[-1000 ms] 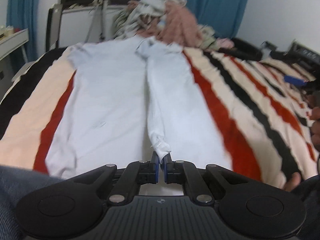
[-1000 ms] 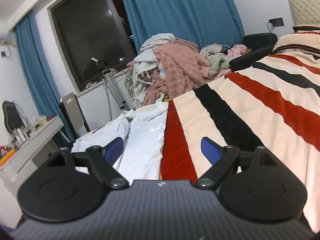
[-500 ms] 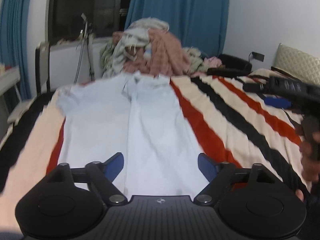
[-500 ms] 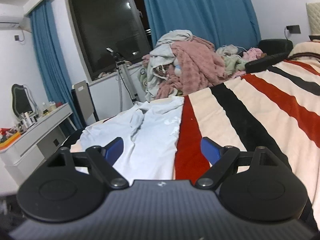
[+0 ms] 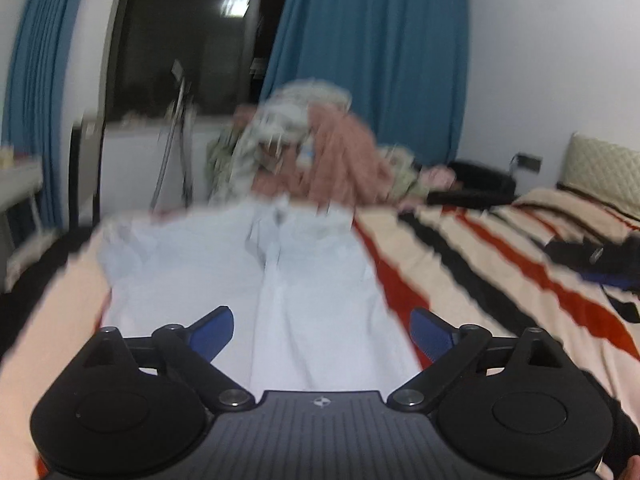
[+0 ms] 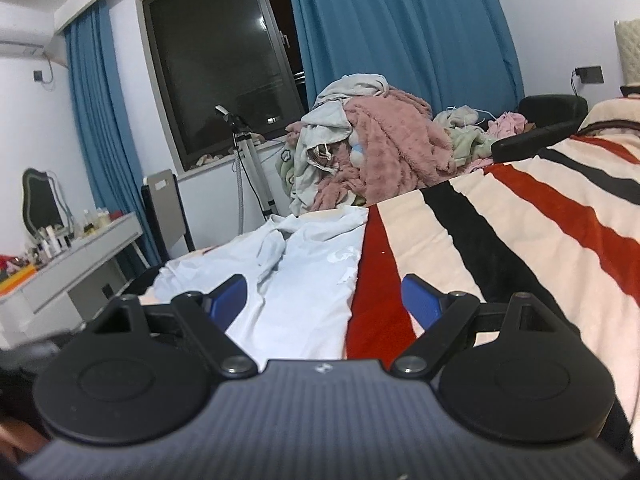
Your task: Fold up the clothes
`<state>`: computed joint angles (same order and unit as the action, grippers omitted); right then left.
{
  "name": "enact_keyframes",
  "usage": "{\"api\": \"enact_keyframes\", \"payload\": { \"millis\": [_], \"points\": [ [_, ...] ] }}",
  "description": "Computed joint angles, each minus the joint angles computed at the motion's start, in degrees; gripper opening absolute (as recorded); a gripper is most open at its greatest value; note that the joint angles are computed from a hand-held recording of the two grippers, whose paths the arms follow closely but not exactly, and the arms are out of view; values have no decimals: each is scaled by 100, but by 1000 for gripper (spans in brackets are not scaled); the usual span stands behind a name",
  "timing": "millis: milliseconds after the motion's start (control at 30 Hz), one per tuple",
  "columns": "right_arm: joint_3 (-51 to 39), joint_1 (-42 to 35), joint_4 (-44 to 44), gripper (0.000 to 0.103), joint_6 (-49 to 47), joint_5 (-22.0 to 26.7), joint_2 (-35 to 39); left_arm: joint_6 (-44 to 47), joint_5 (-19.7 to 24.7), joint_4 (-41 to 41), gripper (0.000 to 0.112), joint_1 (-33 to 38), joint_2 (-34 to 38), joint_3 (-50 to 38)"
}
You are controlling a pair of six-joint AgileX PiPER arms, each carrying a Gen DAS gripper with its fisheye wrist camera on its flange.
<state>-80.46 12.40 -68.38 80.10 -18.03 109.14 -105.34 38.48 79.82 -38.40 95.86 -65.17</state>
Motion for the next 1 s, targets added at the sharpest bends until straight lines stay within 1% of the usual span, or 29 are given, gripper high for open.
{"api": "enact_keyframes", "payload": {
  "millis": [67, 133, 200, 267, 333, 367, 567, 667, 800, 933, 1000],
  "points": [
    [-41, 16, -128, 86, 144, 7, 27, -194, -168, 75, 95, 93, -94, 149],
    [-87, 29, -262, 86, 305, -16, 51, -257, -56, 204, 98, 94, -108, 151],
    [-70, 72, -79, 86, 80, -2, 42, -337, 77, 399, 98, 83, -38, 142],
    [-44, 128, 63, 86, -104, 83, 30, -231, 100, 346, 98, 94, 18, 116],
    [-81, 132, -73, 86, 49, 87, 79, -260, -92, 322, 98, 169, -9, 176],
    [-113, 129, -165, 86, 171, 95, 114, -310, -106, 355, 98, 171, -30, 223],
    [-244, 111, -282, 85, 493, 157, 302, -322, -12, 374, 100, 175, 36, 235],
    [-315, 155, -348, 85, 609, 303, 385, -230, 44, 262, 100, 180, 86, 190],
    [-222, 202, 52, 85, 354, 380, 331, -119, 140, 143, 100, 157, 102, 169],
    [2, 268, 955, 85, -477, 381, 127, -149, 338, 170, 100, 17, -19, 272],
    [154, 299, 1488, 85, -1035, 291, 9, -198, 405, 195, 100, -63, -135, 351]
  ]
}}
